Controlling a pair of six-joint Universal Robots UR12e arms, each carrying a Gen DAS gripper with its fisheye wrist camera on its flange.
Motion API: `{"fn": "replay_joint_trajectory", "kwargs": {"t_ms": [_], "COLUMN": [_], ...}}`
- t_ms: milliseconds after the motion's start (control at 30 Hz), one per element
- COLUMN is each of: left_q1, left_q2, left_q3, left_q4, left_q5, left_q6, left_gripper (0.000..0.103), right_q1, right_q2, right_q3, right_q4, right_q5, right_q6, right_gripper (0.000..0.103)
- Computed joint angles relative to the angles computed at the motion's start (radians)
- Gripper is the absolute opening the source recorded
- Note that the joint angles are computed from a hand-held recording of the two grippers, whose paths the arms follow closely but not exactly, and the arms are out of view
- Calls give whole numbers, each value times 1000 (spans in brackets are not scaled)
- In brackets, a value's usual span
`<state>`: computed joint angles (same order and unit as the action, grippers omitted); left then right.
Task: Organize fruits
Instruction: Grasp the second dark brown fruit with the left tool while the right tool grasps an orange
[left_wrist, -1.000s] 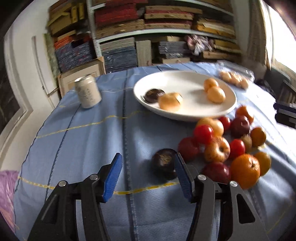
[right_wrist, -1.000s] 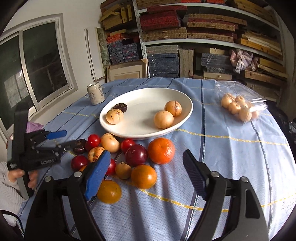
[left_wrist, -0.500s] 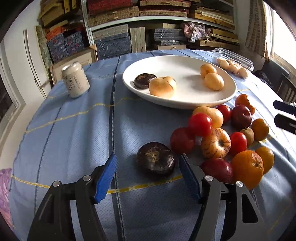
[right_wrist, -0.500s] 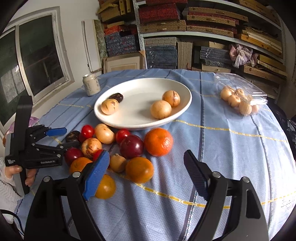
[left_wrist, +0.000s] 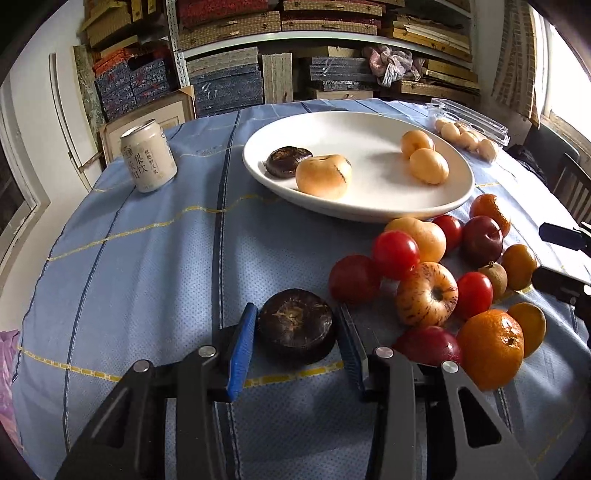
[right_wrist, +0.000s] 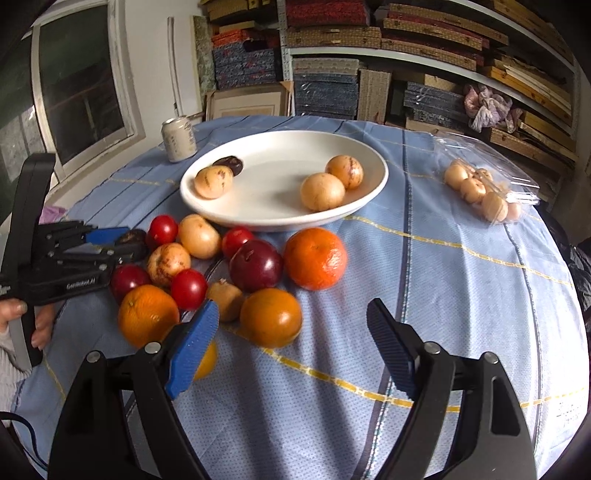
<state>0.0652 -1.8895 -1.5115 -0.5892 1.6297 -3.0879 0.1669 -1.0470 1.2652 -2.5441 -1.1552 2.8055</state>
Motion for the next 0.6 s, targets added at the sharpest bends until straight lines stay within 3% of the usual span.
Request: {"fn": "replay_joint_trajectory", "kwargs": {"t_ms": [100,267,367,500,533,567,600], "left_q1": [6,6,5,5,4,3,3], "left_q2": [1,2,1,1,1,1,1], "left_q3": [-2,-2,-1,-1,-2,-2,-2], "left_q4": [0,0,-1,-1,0,0,0], "left_q5": [-17,-14,-11,-10,-7,-3,-2], "left_q6": [-8,-6,-5,-5,-4,-3,-2], "left_gripper": [43,43,43,43,43,43,43], "right_q1": [3,2,-2,-3,-3,-4,-3], "right_q2": [-7,1,12,16,18,19,19], "right_q3": [10,-6,-28,-34,-38,-39,-39], "right_q4": [5,65,122,127,136,140,137], "right_q5": [3,12,40,55,60,68,70], "right_q6": [-30,-38,-24,-6,-7,-9,-9], "right_gripper": [77,51,51,51,48,38,39]}}
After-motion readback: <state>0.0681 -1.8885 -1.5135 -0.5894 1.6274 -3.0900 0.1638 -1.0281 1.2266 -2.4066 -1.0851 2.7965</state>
